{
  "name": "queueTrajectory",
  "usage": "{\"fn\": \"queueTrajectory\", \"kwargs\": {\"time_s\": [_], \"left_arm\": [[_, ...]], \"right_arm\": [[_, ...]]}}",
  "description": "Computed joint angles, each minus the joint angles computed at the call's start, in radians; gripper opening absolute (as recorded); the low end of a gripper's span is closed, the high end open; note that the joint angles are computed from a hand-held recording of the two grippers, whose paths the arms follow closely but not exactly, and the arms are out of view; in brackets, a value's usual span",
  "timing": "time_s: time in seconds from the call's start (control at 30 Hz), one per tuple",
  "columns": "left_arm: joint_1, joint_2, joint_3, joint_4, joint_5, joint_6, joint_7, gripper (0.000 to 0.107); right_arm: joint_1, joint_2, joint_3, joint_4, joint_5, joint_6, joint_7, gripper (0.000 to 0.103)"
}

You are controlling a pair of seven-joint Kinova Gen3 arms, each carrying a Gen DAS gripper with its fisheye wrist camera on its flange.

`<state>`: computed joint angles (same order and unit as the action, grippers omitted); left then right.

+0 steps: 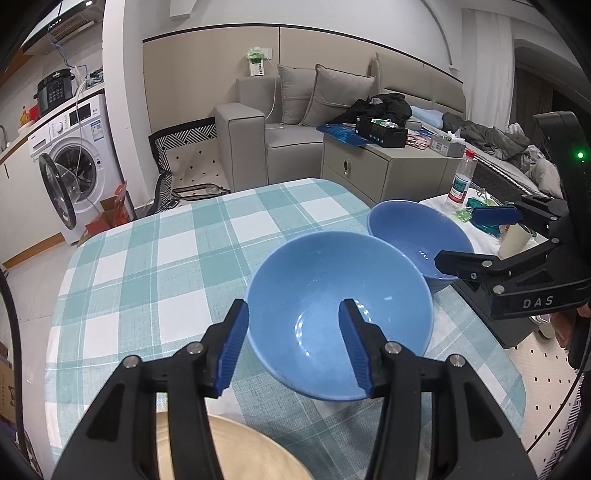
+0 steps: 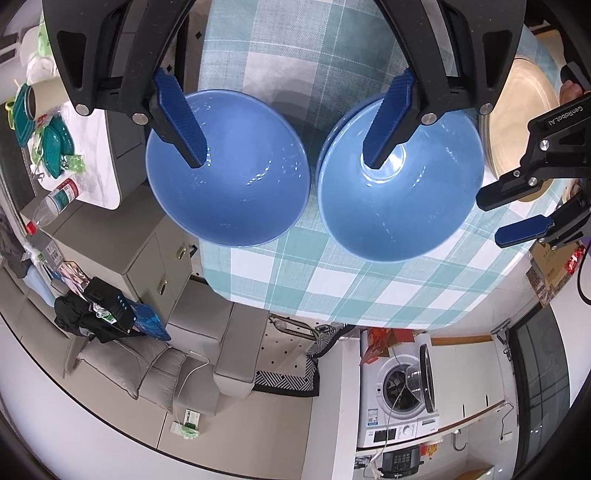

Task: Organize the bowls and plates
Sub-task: 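Pull both grippers back off the rim of the light blue bowl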

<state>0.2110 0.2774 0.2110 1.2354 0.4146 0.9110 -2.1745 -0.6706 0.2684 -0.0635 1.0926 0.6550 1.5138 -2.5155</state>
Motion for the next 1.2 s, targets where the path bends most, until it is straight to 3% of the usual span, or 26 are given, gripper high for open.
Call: {"fn": "queueTrajectory", "kwargs": {"time_s": [0.13, 0.27, 0.5, 0.77, 1.2], "left_arm": [[0.008, -0.002, 0.004, -0.01, -0.002, 0.003, -0.001, 0.055], [0.011, -0.011, 0.008, -0.006, 0.015, -0.015, -0.002, 0.084], [0.009, -0.003, 0.015, -0.036, 0.043, -0.009, -0.001, 0.103], [0.028, 0.029, 0.02, -0.096, 0.03, 0.02, 0.015, 0.103], [0.077, 0.097, 0.021, -0.208, -0.031, 0.07, 0.063, 0.103]], "right_arm": [[-0.011, -0.033, -0.006, 0.026, 0.022, -0.006, -0.035, 0.095], [-0.016, -0.067, -0.022, 0.049, 0.054, 0.005, -0.071, 0.097], [-0.006, -0.126, -0.06, 0.097, 0.086, 0.015, -0.133, 0.102], [0.034, -0.185, -0.103, 0.153, 0.101, 0.014, -0.196, 0.102], [0.099, -0.209, -0.121, 0.185, 0.078, -0.018, -0.19, 0.102]]}}
